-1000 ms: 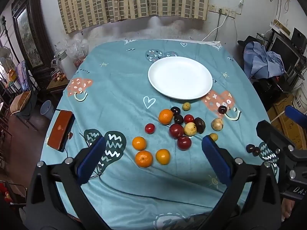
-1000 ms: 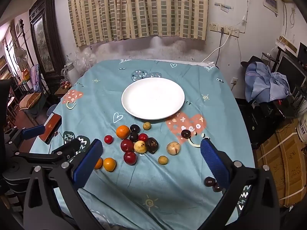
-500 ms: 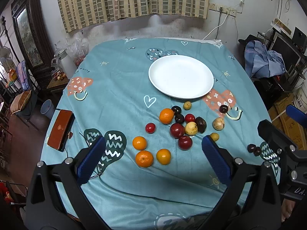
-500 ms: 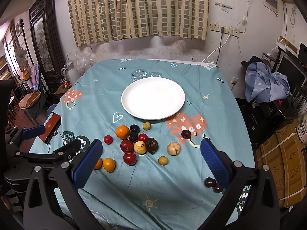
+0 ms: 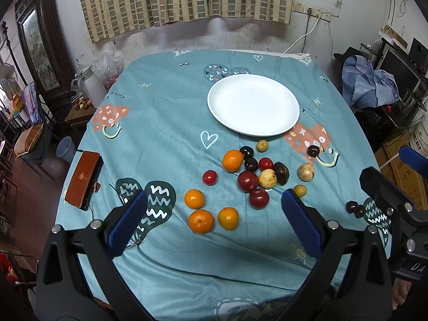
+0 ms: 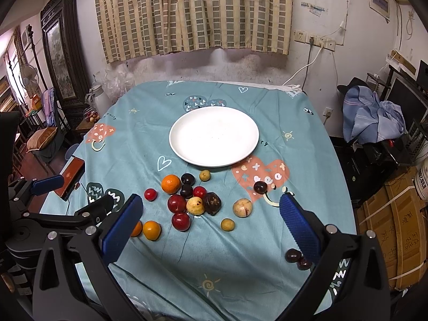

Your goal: Organize fruits

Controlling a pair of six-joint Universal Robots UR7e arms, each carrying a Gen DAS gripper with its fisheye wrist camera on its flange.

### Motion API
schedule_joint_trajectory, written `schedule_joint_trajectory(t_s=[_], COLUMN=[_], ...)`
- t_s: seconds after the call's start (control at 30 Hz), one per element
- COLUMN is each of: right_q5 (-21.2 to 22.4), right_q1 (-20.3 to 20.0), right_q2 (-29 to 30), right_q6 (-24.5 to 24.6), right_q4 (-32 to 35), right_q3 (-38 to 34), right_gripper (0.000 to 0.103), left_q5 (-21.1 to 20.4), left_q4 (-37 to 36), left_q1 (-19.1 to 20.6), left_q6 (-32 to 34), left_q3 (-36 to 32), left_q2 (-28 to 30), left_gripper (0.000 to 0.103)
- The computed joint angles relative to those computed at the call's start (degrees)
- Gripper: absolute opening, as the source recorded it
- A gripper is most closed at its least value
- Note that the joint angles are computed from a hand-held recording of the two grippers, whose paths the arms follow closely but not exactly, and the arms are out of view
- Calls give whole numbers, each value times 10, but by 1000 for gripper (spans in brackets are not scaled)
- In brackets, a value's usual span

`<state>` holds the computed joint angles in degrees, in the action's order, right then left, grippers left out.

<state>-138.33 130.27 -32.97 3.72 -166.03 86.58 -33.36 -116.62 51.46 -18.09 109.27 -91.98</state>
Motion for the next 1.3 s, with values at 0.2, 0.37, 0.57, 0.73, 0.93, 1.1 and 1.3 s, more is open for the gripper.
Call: schedule_joint_trajectory(t_s=[0.2,0.37,0.57,0.73,0.93,1.1,1.3], right_q5=[0,0,1,0,0,0,0], right_q1=[-1,-1,-2,-2,-1,-1,-1], right_q2=[1,2,4,3,4,4,5], right_q6=[0,0,-1,1,1,2,3], right_q4=[0,0,1,4,6,8,9], right_q3=[-1,0,-4,-5,-6,-8,-9], right_gripper=[102,102,102,102,102,102,102], left_q5=[-1,-2,-2,-3,-3,-4,-4], left_q4=[-1,4,3,8,9,12,14], left_q1=[2,3,4,5,6,5,5], left_q6=[0,-4,-4,-7,-6,-8,-9], left_q3=[1,1,3,-5,-4,-7,-8], left_q2=[0,1,0,5,5,6,7], left_gripper=[101,101,101,101,101,101,101])
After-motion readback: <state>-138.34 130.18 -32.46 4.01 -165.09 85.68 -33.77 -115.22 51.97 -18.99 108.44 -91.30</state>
